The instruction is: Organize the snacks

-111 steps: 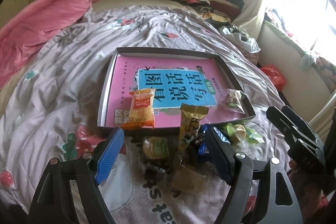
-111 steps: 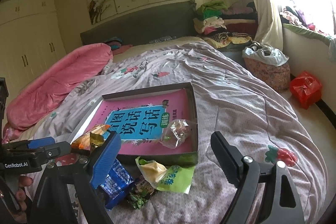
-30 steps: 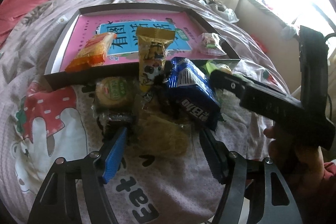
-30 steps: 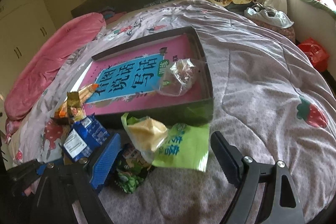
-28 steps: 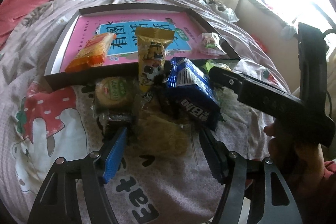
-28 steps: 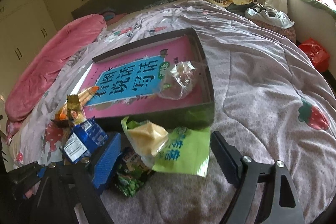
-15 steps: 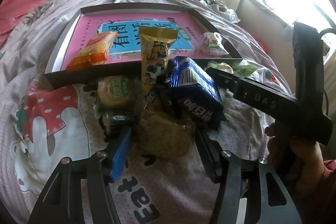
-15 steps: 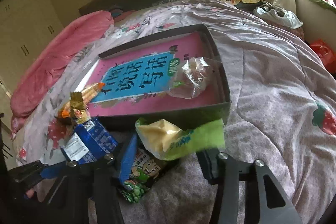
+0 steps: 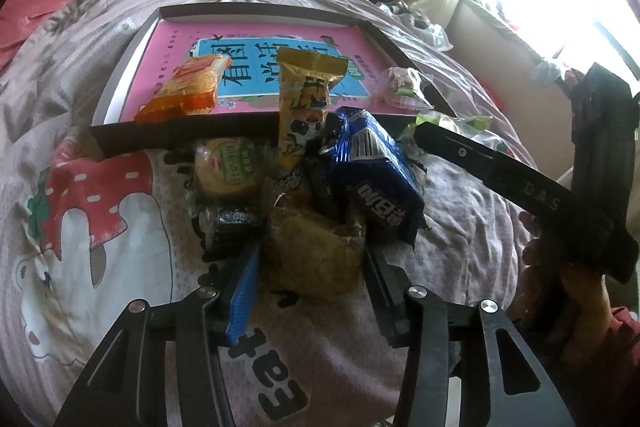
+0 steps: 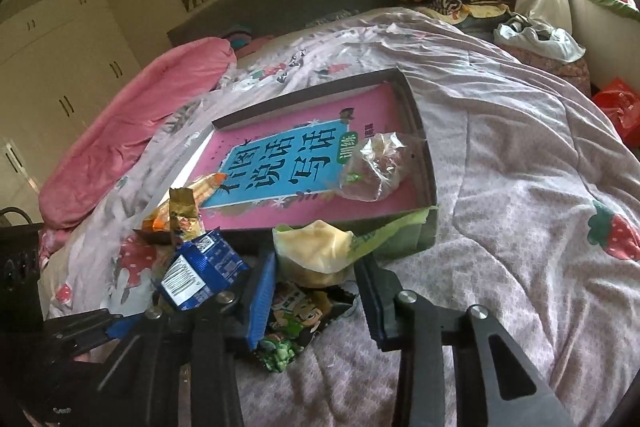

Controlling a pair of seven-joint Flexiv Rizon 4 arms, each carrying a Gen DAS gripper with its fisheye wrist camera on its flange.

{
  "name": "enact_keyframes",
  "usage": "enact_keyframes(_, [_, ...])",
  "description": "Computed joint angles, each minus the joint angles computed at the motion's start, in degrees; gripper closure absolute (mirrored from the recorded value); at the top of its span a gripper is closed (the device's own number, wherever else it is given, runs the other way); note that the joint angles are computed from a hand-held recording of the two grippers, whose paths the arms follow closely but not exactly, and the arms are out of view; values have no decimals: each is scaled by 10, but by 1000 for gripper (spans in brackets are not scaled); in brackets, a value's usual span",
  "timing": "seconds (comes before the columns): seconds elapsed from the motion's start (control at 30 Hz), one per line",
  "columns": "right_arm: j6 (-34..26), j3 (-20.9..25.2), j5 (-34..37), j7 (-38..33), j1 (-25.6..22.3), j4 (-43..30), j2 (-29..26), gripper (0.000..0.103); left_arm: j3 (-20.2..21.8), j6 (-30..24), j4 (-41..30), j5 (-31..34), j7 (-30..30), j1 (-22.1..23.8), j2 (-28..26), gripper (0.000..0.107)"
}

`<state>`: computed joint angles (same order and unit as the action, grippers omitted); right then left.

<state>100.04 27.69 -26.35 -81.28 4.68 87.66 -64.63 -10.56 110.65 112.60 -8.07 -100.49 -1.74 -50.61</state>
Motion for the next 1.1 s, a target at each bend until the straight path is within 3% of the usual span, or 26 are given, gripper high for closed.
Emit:
enact_keyframes(0.3, [35,17,-26,1,-20,18,1,64,-24,13,20,18,-15,27,10,57])
enact_keyframes(1.1, [88,4,-124,75,-37,34,2,64,32,54,42,-5,-44,-5,46,57])
